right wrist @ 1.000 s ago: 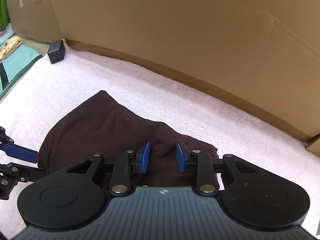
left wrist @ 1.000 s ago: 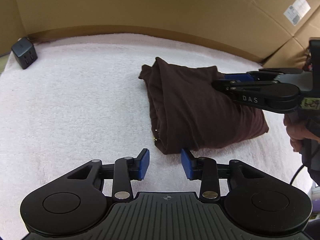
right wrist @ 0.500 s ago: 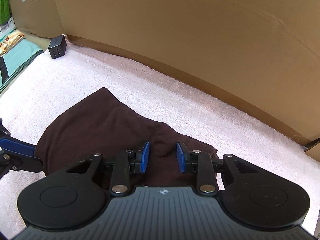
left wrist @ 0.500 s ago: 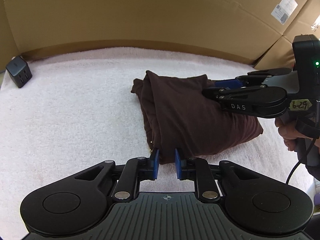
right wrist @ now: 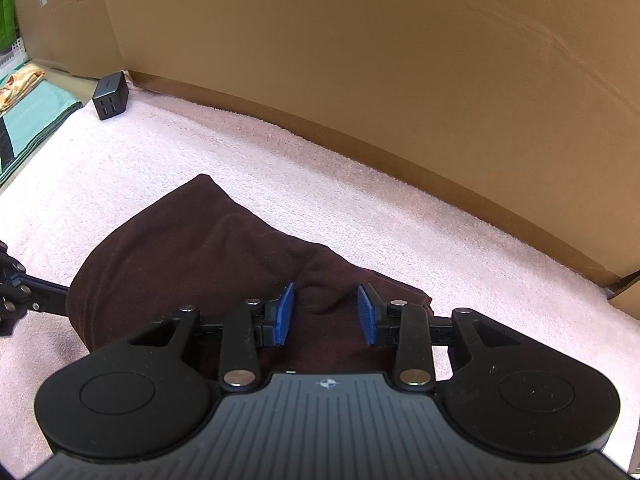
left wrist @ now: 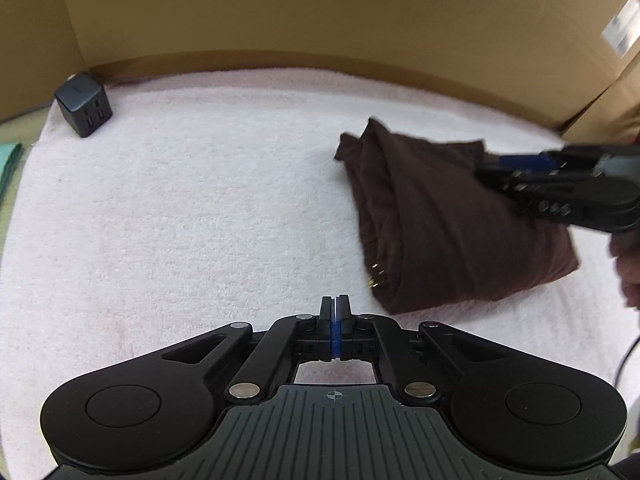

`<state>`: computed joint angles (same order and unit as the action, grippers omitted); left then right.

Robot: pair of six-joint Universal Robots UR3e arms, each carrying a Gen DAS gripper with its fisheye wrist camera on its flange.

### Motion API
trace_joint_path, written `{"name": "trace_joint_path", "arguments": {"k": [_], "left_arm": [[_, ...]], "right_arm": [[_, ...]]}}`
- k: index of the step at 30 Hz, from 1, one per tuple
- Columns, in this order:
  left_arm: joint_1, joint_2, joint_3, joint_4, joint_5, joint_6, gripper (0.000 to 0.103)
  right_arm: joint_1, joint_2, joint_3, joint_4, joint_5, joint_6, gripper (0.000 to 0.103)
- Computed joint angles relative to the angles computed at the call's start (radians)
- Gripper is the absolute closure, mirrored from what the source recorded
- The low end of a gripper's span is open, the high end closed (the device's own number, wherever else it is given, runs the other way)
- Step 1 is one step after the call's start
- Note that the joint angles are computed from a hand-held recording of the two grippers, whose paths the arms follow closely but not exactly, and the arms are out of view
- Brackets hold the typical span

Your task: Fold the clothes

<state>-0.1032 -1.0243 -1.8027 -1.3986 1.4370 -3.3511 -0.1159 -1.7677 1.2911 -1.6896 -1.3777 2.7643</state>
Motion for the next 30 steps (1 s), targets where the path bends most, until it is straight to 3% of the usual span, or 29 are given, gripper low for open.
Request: {"name": "trace_joint_path", "arguments": {"k": [1, 2, 3, 5, 6, 8, 9, 14, 19, 22, 24, 25, 27, 29, 30], "left_arm": [[0.019, 0.015, 0.009, -0.013, -0.022, 0.012, 0.103], [0.034, 0.018, 0.027, -0.026, -0.052, 0.020, 0.095], [0.048, 0.021, 0.046, -0.037, -0.083, 0.027, 0.081], [0.049, 0.009, 0.077, 0.001, -0.131, 0.015, 0.075], [0.019, -0.027, 0.103, 0.035, -0.125, 0.006, 0.072], [-0.053, -0.118, 0.160, 0.104, -0.090, -0.011, 0.052], [-0.092, -0.170, 0.192, 0.134, -0.065, -0.014, 0.050], [-0.198, -0.355, 0.240, 0.188, -0.003, 0.019, 0.051], [-0.091, -0.256, 0.084, 0.258, -0.134, -0.008, 0.049], [-0.091, -0.270, 0.091, 0.266, -0.131, -0.016, 0.050], [-0.100, -0.273, 0.092, 0.269, -0.114, -0.021, 0.068], [-0.080, -0.257, 0.070, 0.279, -0.129, -0.028, 0.070], [-0.041, -0.233, 0.045, 0.275, -0.160, -0.044, 0.077], [-0.004, -0.215, 0.041, 0.249, -0.188, -0.061, 0.082], [-0.027, -0.230, 0.075, 0.228, -0.154, -0.057, 0.082]], "right_arm": [[0.000, 0.001, -0.001, 0.000, 0.000, 0.002, 0.062], [0.000, 0.002, -0.003, 0.001, 0.000, 0.005, 0.061], [0.002, 0.006, -0.006, 0.002, -0.002, 0.009, 0.061], [0.006, 0.012, -0.014, 0.004, -0.006, 0.014, 0.061], [0.009, 0.016, -0.019, 0.006, -0.008, 0.017, 0.061], [0.006, 0.017, -0.027, 0.013, -0.004, 0.024, 0.060], [0.000, 0.013, -0.028, 0.013, 0.004, 0.028, 0.060], [-0.084, -0.061, -0.012, 0.001, 0.068, 0.051, 0.062], [-0.228, -0.144, 0.000, 0.091, 0.162, 0.028, 0.062], [-0.224, -0.145, 0.024, 0.108, 0.223, 0.010, 0.063], [-0.172, -0.117, 0.066, 0.065, 0.208, 0.007, 0.066], [-0.184, -0.116, 0.105, 0.035, 0.215, 0.023, 0.065], [-0.215, -0.109, 0.162, -0.007, 0.236, 0.056, 0.050], [-0.279, -0.101, 0.135, 0.050, 0.290, 0.084, 0.050], [-0.298, -0.107, 0.121, 0.068, 0.301, 0.083, 0.050]]}}
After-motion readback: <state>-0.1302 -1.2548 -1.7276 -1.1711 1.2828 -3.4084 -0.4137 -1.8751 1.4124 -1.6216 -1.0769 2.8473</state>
